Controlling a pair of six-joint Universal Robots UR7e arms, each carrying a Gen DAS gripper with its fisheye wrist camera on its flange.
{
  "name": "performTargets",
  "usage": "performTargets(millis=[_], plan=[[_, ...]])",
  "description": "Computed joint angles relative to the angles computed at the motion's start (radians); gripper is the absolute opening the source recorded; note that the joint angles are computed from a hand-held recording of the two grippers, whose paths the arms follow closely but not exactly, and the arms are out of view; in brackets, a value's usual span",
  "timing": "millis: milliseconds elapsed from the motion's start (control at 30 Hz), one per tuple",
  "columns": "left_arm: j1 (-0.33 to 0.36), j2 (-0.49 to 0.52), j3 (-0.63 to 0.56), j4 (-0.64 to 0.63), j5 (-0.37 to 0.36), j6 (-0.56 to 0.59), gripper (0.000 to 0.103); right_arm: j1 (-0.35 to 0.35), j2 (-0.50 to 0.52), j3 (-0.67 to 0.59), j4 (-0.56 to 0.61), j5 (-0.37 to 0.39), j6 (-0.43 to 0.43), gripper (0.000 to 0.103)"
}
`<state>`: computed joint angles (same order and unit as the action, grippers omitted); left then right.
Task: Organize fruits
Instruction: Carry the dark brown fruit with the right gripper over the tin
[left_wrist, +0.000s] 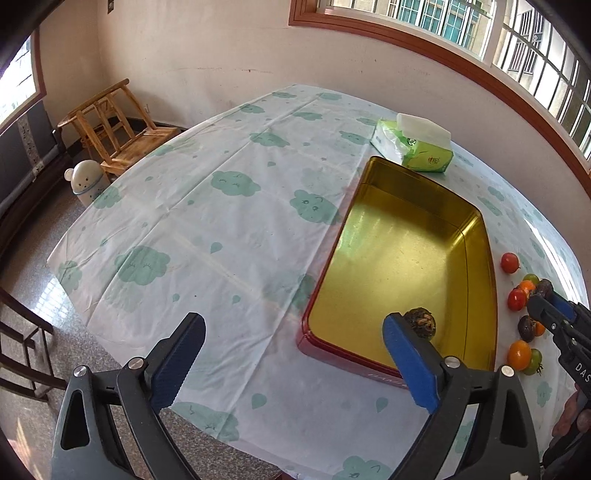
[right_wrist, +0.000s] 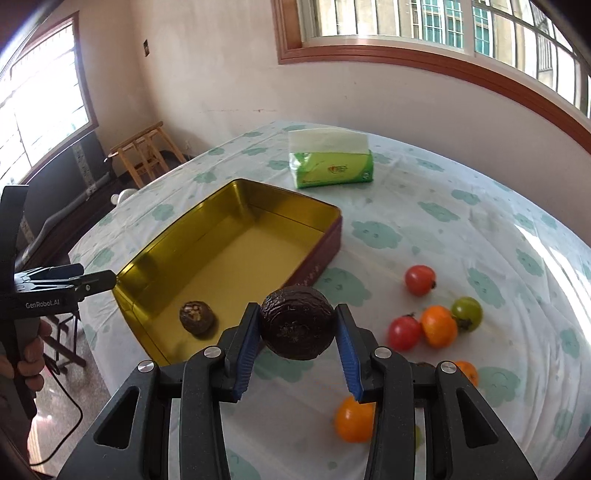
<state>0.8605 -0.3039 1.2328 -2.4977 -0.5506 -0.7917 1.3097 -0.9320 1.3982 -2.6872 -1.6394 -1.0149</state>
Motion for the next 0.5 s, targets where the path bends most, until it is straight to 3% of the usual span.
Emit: performTargets(millis=[500], plan=[[0.016,-0.057,0.089,0.044,0.026,-0.104,0.096,0.07,0.142,-0.081,0.007,-0.111,-0.056,0.041]])
